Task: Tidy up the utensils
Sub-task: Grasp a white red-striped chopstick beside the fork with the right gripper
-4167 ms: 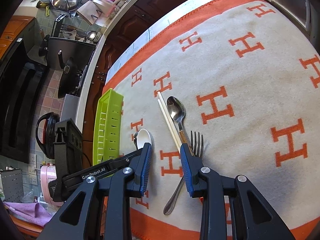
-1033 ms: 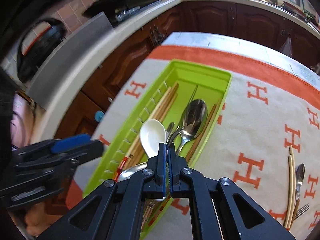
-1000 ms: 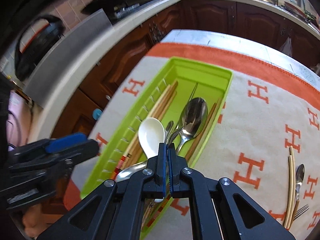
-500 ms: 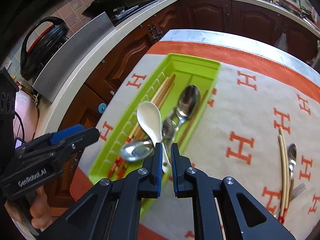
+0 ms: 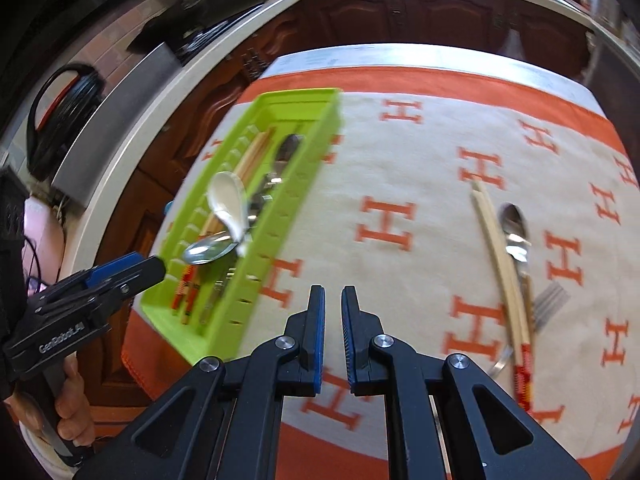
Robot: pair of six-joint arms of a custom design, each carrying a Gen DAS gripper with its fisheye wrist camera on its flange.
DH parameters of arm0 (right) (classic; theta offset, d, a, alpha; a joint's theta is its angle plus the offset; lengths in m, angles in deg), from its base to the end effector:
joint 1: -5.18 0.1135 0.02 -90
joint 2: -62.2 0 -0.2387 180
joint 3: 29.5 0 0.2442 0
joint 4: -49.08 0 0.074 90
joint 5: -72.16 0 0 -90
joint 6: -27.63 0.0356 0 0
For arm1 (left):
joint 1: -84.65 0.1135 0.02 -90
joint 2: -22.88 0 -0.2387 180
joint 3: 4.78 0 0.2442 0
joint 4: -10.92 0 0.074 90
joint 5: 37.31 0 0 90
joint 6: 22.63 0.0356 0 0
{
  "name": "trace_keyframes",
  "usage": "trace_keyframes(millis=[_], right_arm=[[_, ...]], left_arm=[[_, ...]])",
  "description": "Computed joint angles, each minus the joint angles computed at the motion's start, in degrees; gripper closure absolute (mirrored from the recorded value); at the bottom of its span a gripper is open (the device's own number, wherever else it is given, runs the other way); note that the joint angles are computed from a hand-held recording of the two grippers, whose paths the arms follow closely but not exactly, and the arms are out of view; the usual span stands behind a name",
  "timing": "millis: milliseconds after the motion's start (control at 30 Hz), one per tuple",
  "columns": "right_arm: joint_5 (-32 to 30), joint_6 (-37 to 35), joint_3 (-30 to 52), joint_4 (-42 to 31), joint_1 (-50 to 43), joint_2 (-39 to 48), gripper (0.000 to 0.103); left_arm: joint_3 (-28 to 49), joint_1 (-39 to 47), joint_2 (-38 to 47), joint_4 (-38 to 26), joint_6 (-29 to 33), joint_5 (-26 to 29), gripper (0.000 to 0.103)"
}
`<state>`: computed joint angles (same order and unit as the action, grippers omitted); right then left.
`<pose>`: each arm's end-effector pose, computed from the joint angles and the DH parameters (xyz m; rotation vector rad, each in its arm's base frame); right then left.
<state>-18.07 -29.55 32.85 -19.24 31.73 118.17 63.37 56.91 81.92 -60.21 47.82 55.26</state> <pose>0.1615 0.0809 0.2417 0.1462 2.6940 0.3386 0.1672 -0.0897 0.2601 0.2074 2.6855 -0.3245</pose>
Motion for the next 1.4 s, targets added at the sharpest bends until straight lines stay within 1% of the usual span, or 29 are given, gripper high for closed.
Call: trace_keyframes(millis=[100,200,333,400,500,600,767,900,1000,1100,1267,1400], right_arm=[[-2.24,-3.83,-1.92,-2.29,-7.15,-4.01,0.094],[-6.03,-9.75,-3.39,-4.59,-17.84,-7.17,0.094],[-13.60,-21.14,-3.87,-7.90,-36.69,-9.05,0.093],[-15.93,-26.88,-3.51,-9.13,-44.86,-8.28,0.090],[-18.83,-33.84,-2.97,-10.15,-53.71,-5.23,0.090],[-20.89,-38.31,-2.92,-10.20,-58.23,-1.99,0.090],[-25.26,-41.28,-3.34,-9.47,-60.54,3.84,0.090],[-26.37,-40.04,-3.50,-8.10,-57.56,5.64,0.090],[-25.22,-38.17,-3.35,-6.77,-54.35,6.62,0.090],[-22.32,-36.22,-3.32,-5.13,-51.04,8.40,0.090],[-20.39,-34.23,-3.38,-2.96,-47.78,11.78,0.094],[-18.26,-33.05,-3.28,-1.88,-45.27,12.71,0.094]], left_arm=[[1.76,-5.38,1.36,0.01,-2.54,-1.75,0.054],[3.98,-10.82,3.72,0.72,-4.67,-3.24,0.054],[7.64,-16.85,9.31,2.41,-6.55,-4.79,0.054],[9.85,-19.23,13.11,3.36,-7.28,-4.97,0.054],[12.68,-21.63,17.91,4.86,-8.11,-4.63,0.054],[15.11,-23.05,22.69,6.58,-8.47,-3.34,0.054],[17.85,-23.68,29.56,9.24,-10.07,1.07,0.054],[18.36,-23.94,31.95,10.09,-11.08,2.53,0.054],[17.89,-23.57,32.16,10.38,-11.20,2.98,0.054],[16.87,-22.74,31.79,10.79,-11.42,3.67,0.054],[14.99,-21.21,30.85,11.34,-11.58,5.08,0.054],[13.88,-20.76,30.52,11.80,-11.76,6.28,0.054]])
